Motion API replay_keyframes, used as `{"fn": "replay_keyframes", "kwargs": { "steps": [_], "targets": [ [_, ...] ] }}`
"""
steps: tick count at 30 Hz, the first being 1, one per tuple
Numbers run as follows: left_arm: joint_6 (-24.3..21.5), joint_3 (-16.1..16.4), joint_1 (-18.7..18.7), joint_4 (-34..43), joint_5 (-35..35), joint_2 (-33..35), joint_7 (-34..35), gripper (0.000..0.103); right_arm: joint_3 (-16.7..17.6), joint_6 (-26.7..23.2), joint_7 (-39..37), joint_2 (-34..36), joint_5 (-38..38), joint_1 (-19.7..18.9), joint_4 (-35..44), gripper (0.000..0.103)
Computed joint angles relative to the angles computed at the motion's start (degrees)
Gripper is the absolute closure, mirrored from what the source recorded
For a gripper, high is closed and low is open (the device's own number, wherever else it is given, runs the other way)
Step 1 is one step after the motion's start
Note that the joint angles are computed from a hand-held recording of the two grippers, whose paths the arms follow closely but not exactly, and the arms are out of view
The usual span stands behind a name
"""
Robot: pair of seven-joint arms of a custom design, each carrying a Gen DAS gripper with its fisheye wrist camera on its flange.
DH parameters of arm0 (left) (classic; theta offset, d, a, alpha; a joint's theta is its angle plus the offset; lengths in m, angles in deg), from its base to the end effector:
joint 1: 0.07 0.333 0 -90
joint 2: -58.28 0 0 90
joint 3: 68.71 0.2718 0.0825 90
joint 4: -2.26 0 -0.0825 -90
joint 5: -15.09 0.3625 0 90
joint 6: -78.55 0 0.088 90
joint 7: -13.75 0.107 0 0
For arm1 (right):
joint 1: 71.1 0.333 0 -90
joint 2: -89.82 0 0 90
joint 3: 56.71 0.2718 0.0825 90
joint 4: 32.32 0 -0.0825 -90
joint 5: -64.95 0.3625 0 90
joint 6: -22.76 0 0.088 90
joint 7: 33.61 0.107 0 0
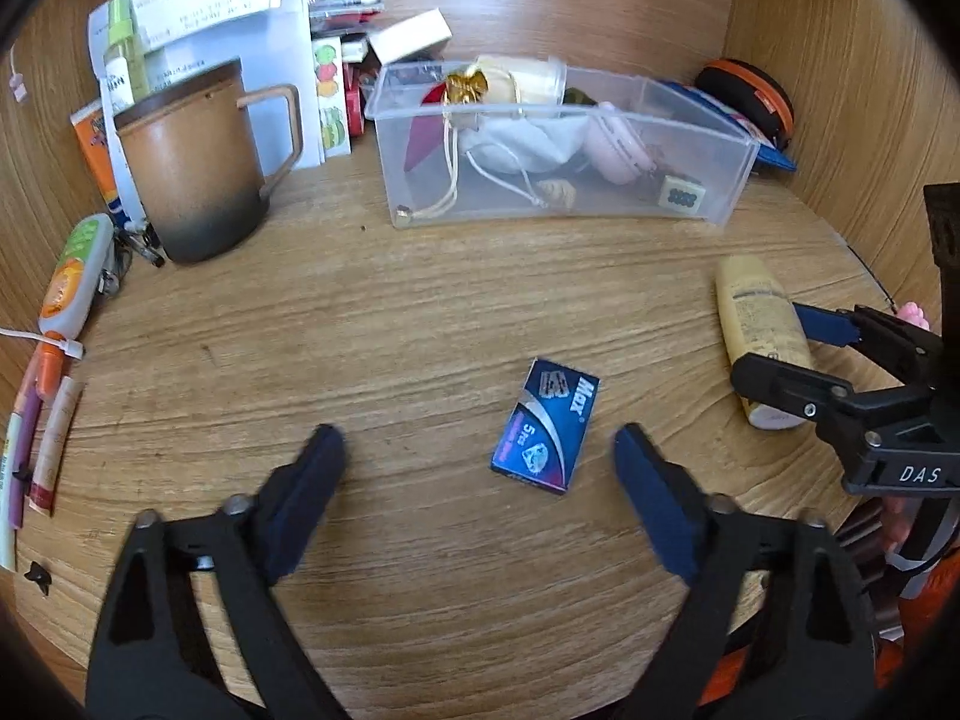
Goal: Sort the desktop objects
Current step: 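Grasp blue Max card box with left gripper while right gripper grasps yellow sunscreen tube, then carry card box with left gripper over bin while right gripper carries sunscreen tube there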
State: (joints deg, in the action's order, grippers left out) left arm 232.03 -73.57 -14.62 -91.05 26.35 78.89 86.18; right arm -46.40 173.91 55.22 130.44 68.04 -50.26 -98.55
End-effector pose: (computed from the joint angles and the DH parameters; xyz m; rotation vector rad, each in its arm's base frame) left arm 0.6355 -0.2224 0.4607 -1.6995 1.9964 -0.7725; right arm 0.6626 0.3457 0.4494 -2.0028 1.2755 -0.3410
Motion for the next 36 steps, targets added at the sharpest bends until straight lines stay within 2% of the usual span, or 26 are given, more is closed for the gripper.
{"fn": "replay_keyframes", "kwargs": {
  "steps": [2,6,7,9,12,15,18,19,23,27,30,33,36],
  "targets": [
    [0.07,0.84,-0.74,0.10,1.87,0.11,-1.14,0.021,-0.11,0.09,-0.34,0.38,-0.44,0.36,0.44,0.030],
    [0.38,1.10,-1.03,0.25,3.22,0.32,-1.64,0.027,-3.90,-0.30,1.23,1.36,-6.19,3.99,2.05,0.054],
    [0.70,1.04,-1.01,0.08,3.42,0.26,-1.49,0.030,-4.32,-0.39,1.50,1.69,-7.25,4.45,2.54,0.056],
    [1.67,-0.09,-0.01,-0.54,1.79,-0.01,0.70,0.034,-3.04,-0.74,0.46,2.63,-6.86,3.76,3.95,0.063],
    [3.07,-0.83,0.68,-0.96,-0.63,0.03,3.04,0.034,-0.18,-2.55,-2.31,4.67,-3.64,1.86,7.36,0.065],
    [3.40,-0.05,-0.29,-0.61,0.26,0.42,3.21,0.038,0.33,-3.06,-3.88,5.92,-1.73,1.55,9.29,0.065],
    [3.61,-0.32,-0.54,-0.01,-0.07,0.87,4.80,0.047,-0.32,-4.31,-4.36,7.33,-1.28,2.03,11.87,0.065],
    [3.83,-0.40,-0.68,0.15,-0.16,1.03,5.17,0.054,-0.40,-4.84,-4.46,7.90,-1.03,2.10,12.89,0.065],
    [4.51,-0.36,-1.19,0.15,-0.71,1.14,5.31,0.063,-0.57,-5.20,-4.41,8.65,0.32,2.00,14.47,0.068],
    [3.13,0.73,-2.48,1.32,0.62,1.56,4.03,0.077,0.40,-4.70,-5.39,7.99,2.11,1.03,13.96,0.072],
    [2.46,2.25,-4.08,2.10,3.68,1.95,0.32,0.077,0.94,-3.69,-5.99,6.95,3.38,0.31,12.71,0.076],
    [2.20,1.62,-3.57,2.58,3.50,2.25,-0.62,0.077,1.67,-1.60,-6.89,5.54,4.66,-0.48,10.65,0.079],
    [0.91,1.30,-3.37,4.49,3.11,3.22,-0.93,0.077,2.64,-1.58,-7.94,5.44,5.97,-1.22,10.99,0.079]
  ]
}}
